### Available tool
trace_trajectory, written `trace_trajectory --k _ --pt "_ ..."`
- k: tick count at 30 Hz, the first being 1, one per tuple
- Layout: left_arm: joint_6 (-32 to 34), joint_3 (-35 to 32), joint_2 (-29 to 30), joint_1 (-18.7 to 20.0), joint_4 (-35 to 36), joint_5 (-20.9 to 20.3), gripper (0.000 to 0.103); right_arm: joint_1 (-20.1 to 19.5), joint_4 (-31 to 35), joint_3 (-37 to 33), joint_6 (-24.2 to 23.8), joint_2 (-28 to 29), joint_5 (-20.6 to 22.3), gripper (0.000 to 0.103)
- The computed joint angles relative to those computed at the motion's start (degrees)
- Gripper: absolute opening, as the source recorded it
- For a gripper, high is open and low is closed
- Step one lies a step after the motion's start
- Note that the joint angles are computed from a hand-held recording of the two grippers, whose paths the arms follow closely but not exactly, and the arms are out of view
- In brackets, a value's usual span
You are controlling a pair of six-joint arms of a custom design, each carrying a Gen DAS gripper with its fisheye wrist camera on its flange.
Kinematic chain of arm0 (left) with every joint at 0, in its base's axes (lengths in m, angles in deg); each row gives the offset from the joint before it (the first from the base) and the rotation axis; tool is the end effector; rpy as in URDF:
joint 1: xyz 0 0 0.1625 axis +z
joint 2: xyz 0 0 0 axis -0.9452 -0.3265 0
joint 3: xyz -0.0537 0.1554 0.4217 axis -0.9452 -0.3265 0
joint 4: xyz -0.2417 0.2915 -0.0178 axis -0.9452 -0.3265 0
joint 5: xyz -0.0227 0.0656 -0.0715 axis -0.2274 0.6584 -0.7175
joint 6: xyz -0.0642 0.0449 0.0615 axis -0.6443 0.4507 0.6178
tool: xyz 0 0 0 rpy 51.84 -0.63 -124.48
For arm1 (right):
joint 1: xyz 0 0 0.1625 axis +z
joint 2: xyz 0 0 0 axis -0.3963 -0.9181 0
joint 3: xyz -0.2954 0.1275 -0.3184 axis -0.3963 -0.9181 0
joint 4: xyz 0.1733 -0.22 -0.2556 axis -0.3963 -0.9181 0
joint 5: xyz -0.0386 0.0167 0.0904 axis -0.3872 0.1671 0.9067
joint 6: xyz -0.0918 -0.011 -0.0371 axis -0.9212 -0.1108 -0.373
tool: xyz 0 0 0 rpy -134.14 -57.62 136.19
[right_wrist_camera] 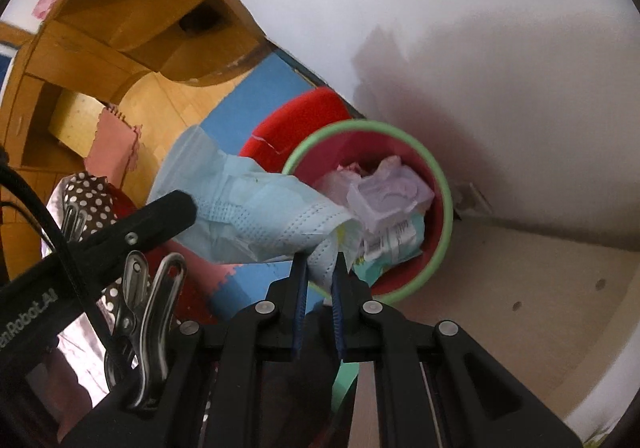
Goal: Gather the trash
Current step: 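Open the right tool over the bucket, dropping the mask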
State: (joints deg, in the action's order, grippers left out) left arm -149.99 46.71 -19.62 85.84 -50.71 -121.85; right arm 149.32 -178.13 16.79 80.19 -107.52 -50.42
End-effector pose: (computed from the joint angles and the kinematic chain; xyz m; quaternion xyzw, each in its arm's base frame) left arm -0.3205 -0.2757 0.3206 -0.3533 0.8794 -0.2878 0.1377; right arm 0.3792 -0.3607 0.1957 0.3181 -0.9019 -0.1463 0.2530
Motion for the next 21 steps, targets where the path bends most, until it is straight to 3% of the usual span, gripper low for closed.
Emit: trace_trajectory --k 9,11,13,15,17,19,21 --pt "4.9 3.5 0.4 4.1 -6.0 -1.9 0.005 -2.9 -0.5 0.1 2.3 1.2 0.4 0.012" --pt "6.3 4.4 0.2 5.2 -8.0 -2.8 0.011 -3.4 -0.4 0.2 3.0 1.6 0.5 0.012" --pt "8.6 5.6 0.0 6.9 -12.0 -5.1 0.028 -3.9 -0.3 0.3 3.8 2.2 0.4 0.014" --pt "6.4 5.7 -0.7 6.4 -11.4 -4.6 0.047 -4.7 1.2 0.0 4.8 3.3 -0.2 0.031" --pt "5.1 5.0 -1.3 5.5 -8.9 -3.6 0.058 -4.5 1.8 0.1 5.8 3.6 -3.5 0.066" --pt "4.7 4.8 -1.9 4.8 -8.3 -2.7 0.064 -4.1 0.8 0.3 6.2 3.2 -6.4 0.081" --pt "4.9 4.8 -2.2 4.8 -8.3 -2.6 0.066 -4.1 0.5 0.1 5.9 2.4 -7.1 0.082"
